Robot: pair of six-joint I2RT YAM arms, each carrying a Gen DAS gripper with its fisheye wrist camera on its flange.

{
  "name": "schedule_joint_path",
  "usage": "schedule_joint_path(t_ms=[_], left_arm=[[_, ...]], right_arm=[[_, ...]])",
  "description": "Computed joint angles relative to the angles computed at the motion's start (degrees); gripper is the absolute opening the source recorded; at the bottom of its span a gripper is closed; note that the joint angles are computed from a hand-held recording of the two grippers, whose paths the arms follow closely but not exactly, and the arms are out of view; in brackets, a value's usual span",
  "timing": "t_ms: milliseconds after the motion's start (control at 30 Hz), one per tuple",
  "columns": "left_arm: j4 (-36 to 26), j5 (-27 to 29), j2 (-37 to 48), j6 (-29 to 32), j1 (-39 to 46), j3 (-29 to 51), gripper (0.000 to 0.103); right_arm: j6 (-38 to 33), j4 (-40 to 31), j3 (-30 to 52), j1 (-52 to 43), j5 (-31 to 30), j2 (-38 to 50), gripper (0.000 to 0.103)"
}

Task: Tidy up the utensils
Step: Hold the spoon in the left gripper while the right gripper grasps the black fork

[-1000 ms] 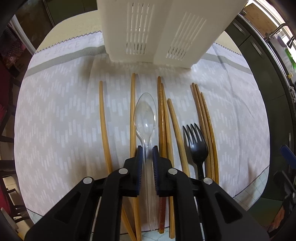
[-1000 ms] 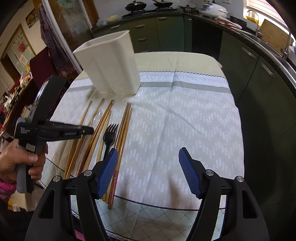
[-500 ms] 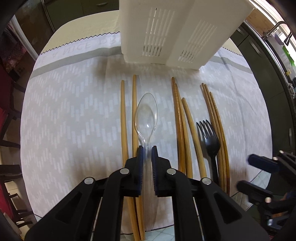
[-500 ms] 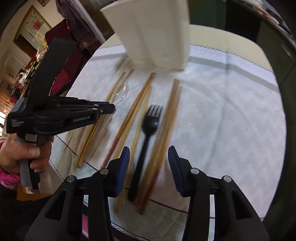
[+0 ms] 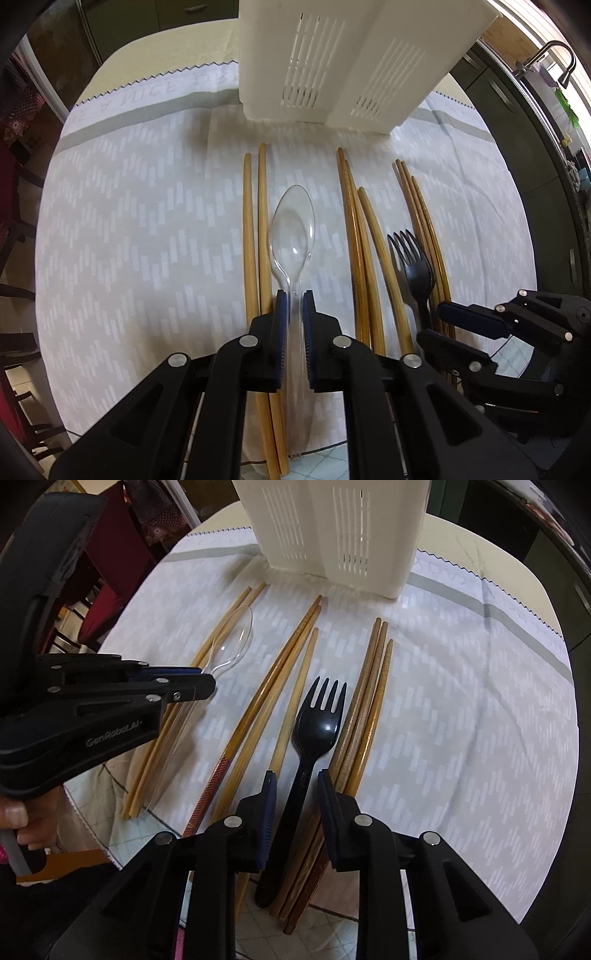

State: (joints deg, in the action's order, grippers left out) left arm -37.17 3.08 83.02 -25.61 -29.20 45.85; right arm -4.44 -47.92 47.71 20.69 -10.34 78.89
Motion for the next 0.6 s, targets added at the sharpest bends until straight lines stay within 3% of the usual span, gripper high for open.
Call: schedule_joint_path(t_ms=[367, 600], left_arm=[[1.08, -0.11, -0.12, -0.69, -0.88, -0.99, 0.009], [1.79, 0.11, 1.45, -1.55, -2.34, 0.03, 0.009]], right_arm=[[4.58, 2.99, 2.21, 6.76, 5.61, 4.32, 0.023], [2.72, 1.68, 2.17, 1.48, 0.61, 5.39, 0.015]])
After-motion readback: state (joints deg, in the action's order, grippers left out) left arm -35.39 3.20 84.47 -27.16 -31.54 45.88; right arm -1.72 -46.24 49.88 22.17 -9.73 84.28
